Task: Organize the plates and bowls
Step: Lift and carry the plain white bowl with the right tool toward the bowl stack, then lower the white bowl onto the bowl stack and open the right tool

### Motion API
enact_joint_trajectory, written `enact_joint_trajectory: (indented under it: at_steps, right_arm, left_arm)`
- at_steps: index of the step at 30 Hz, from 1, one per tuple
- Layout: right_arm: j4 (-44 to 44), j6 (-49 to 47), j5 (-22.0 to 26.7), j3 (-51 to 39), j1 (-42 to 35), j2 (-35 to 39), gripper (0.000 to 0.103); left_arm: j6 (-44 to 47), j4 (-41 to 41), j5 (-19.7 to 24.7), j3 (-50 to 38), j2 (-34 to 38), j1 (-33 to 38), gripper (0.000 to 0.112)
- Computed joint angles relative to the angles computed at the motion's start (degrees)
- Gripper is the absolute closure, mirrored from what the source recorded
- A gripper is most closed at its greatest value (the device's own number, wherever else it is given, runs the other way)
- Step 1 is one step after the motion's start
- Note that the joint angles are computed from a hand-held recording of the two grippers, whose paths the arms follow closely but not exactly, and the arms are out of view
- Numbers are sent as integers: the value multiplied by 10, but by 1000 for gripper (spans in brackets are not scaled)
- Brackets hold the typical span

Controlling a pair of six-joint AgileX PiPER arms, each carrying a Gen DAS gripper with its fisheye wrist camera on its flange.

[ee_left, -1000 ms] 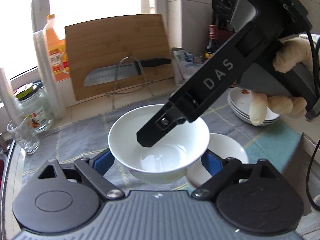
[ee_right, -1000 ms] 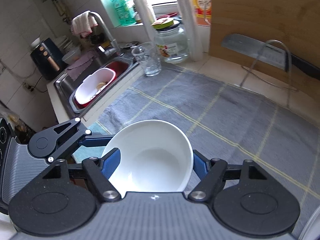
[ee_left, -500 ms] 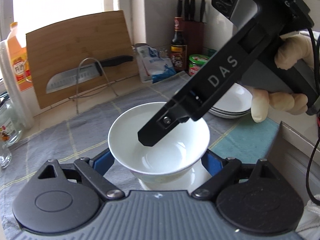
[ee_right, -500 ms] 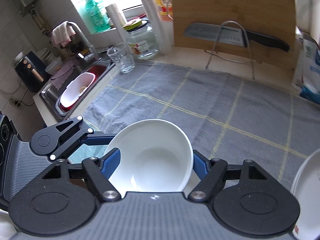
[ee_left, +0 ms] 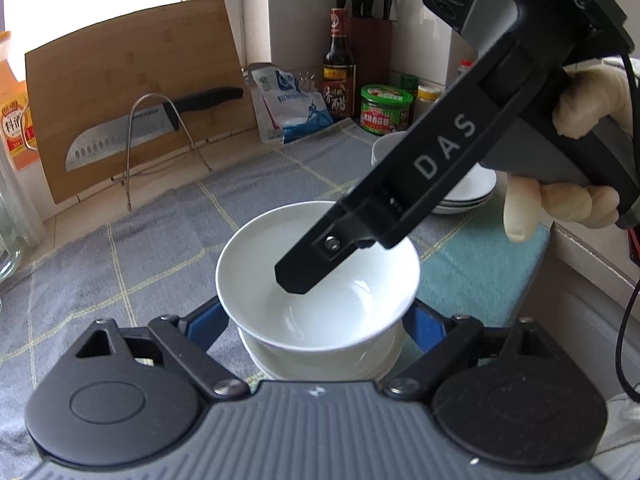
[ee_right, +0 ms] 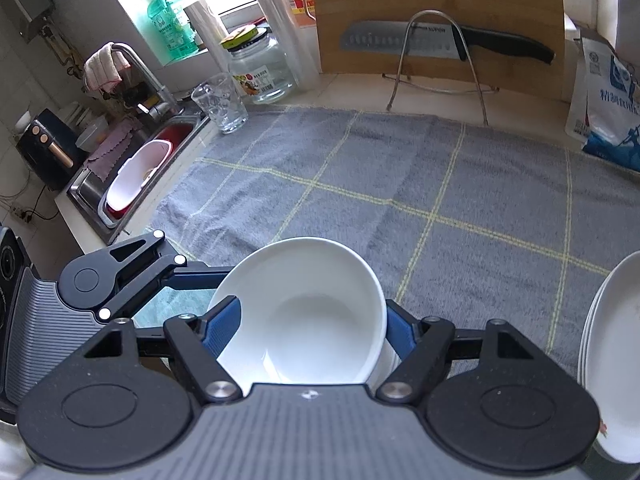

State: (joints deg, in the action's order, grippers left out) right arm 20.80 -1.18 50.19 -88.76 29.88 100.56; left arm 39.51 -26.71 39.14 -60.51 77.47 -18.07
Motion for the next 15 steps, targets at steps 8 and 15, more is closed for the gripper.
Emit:
enact_joint_trajectory:
  at_steps: [8, 15]
  right_arm:
    - [-5, 2, -4, 9, 5, 1, 22]
    - [-10, 6, -8, 14, 8, 0, 22]
  left_arm:
    - [-18, 14, 13, -3, 4, -4, 20]
    - [-20, 16, 19, -6, 7, -6, 20]
